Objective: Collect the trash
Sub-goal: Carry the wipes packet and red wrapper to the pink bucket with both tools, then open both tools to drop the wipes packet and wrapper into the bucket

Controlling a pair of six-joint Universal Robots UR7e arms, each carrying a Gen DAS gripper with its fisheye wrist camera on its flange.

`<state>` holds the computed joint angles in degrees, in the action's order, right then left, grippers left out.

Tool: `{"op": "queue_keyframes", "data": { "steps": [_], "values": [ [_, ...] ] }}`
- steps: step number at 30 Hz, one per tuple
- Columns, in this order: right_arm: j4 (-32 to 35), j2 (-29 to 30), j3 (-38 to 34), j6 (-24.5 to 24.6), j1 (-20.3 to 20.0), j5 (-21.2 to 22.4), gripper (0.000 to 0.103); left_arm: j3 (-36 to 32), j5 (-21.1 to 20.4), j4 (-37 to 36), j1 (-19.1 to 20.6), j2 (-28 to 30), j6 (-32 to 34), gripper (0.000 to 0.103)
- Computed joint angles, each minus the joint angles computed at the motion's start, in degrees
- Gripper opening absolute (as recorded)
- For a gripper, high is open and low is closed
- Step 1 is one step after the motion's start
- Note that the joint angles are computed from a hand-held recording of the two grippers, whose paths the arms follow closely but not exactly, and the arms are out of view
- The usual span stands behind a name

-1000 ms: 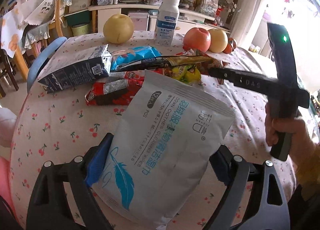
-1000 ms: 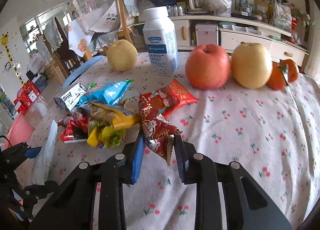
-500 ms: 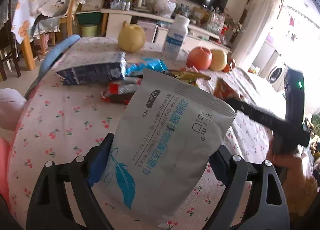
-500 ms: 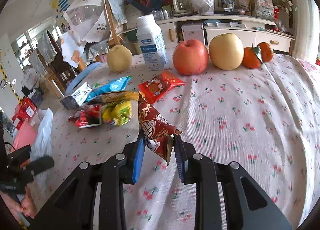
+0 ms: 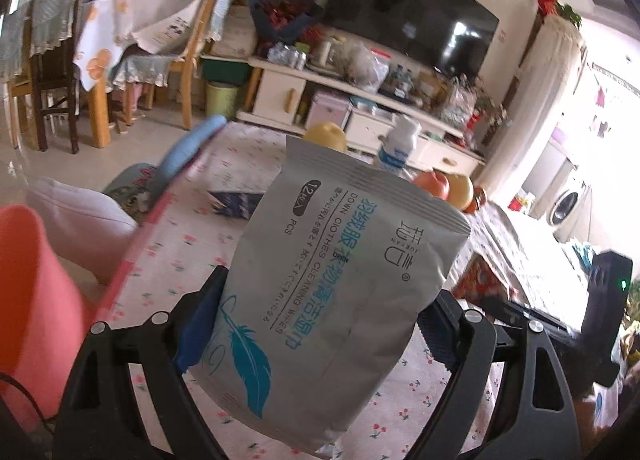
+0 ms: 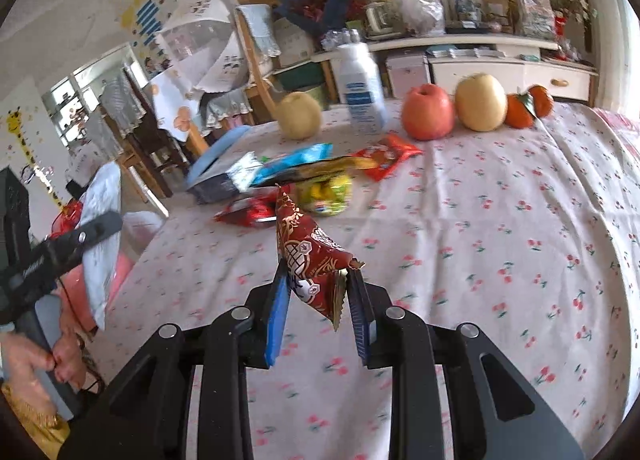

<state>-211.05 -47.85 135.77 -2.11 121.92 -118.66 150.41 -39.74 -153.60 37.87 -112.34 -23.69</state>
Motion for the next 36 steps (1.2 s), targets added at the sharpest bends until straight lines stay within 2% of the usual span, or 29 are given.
{"op": "queue_keyframes", "data": {
  "steps": [9, 17, 20, 25, 29, 31, 33, 34, 36],
  "values": [
    [7.1, 3.9, -6.2, 2.2, 8.3, 2.9, 0.030, -0.9, 7.7, 12.0, -2.0, -14.6, -4.5, 0.087],
    [15.8, 10.1, -17.5, 1.3, 14.9, 8.3, 0.030, -4.0, 17.5, 29.4, -2.0, -28.9, -13.4, 0.087],
    [19.4, 13.3, -22.9, 0.2, 17.0, 10.1, 0.030, -5.5, 20.3, 34.2, -0.5, -32.1, -16.4, 0.087],
    [24.9, 18.7, -31.3, -1.4, 19.1, 13.0, 0.030, -6.6, 21.4, 33.7, 3.3, -34.2, -16.4, 0.087],
    [28.4, 22.9, -37.2, -2.2, 20.0, 14.6, 0.030, -7.0, 20.7, 28.5, 7.1, -33.8, -13.3, 0.087],
    [30.3, 25.1, -40.3, -1.9, 20.2, 15.4, 0.030, -6.9, 19.8, 23.2, 9.8, -32.3, -10.6, 0.087],
    [32.0, 26.6, -42.1, -1.8, 19.8, 15.9, 0.036, -7.3, 19.0, 19.5, 12.6, -30.3, -9.6, 0.087],
    [33.7, 27.5, -43.5, -1.2, 19.6, 16.2, 0.042, -7.4, 18.7, 19.2, 13.6, -30.1, -10.0, 0.087],
    [32.3, 27.9, -42.9, -0.1, 19.5, 14.6, 0.071, -7.4, 17.7, 17.4, 15.2, -29.6, -9.3, 0.088]
  ]
}}
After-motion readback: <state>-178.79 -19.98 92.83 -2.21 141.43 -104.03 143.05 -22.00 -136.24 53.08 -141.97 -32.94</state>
